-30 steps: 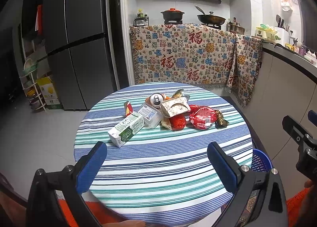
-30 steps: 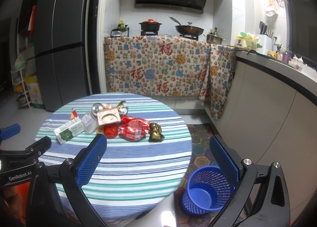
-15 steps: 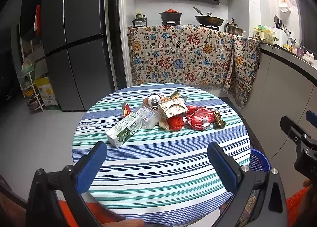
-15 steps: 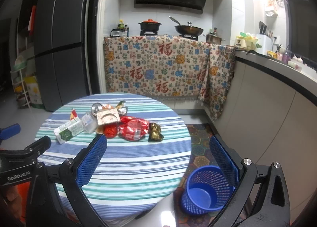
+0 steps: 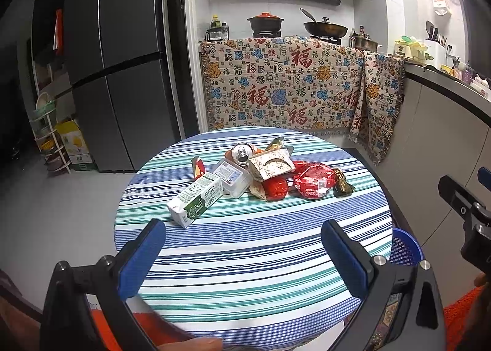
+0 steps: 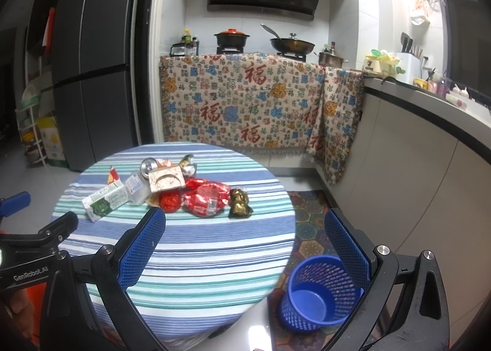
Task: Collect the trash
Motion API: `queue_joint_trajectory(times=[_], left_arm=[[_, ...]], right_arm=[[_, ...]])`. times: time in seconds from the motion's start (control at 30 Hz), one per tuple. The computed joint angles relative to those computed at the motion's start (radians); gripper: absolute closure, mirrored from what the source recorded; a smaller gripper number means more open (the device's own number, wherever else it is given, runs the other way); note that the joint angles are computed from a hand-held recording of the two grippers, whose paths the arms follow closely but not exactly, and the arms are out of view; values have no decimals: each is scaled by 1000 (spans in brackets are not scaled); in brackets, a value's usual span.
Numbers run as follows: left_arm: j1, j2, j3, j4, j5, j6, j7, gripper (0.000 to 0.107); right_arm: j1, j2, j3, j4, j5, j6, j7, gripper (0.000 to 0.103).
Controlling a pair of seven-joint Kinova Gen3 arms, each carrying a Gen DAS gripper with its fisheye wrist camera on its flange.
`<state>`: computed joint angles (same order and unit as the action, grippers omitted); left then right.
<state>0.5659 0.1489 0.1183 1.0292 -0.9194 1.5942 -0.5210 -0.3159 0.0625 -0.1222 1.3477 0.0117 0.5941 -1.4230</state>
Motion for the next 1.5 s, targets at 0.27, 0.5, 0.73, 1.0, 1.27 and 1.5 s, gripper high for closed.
queue_joint_trajectory(times=[0.27, 0.5, 0.73, 1.0, 1.27, 1.5], left_arm=[[-9, -10, 1, 17, 2, -10, 17, 5], [-48, -44, 7, 74, 38, -58, 65, 5], [-141, -90, 4, 190, 93, -100, 82, 5], [-284, -165, 7, 349, 215, -257, 28, 5], [-377, -153, -9, 416, 330, -389, -45, 5], [-397, -68, -35, 383, 400, -404, -102, 5]], right_arm=[[3, 2, -1, 5, -14, 0, 14, 0], [8, 3, -1, 9, -39, -3, 32, 0], [14, 29, 0, 8, -66, -8, 42, 0], [6, 75, -2, -6, -60, 4, 45, 0], [64, 163, -36, -10, -190, -6, 172, 0], [35, 351, -6, -174, -143, 165, 143, 0]])
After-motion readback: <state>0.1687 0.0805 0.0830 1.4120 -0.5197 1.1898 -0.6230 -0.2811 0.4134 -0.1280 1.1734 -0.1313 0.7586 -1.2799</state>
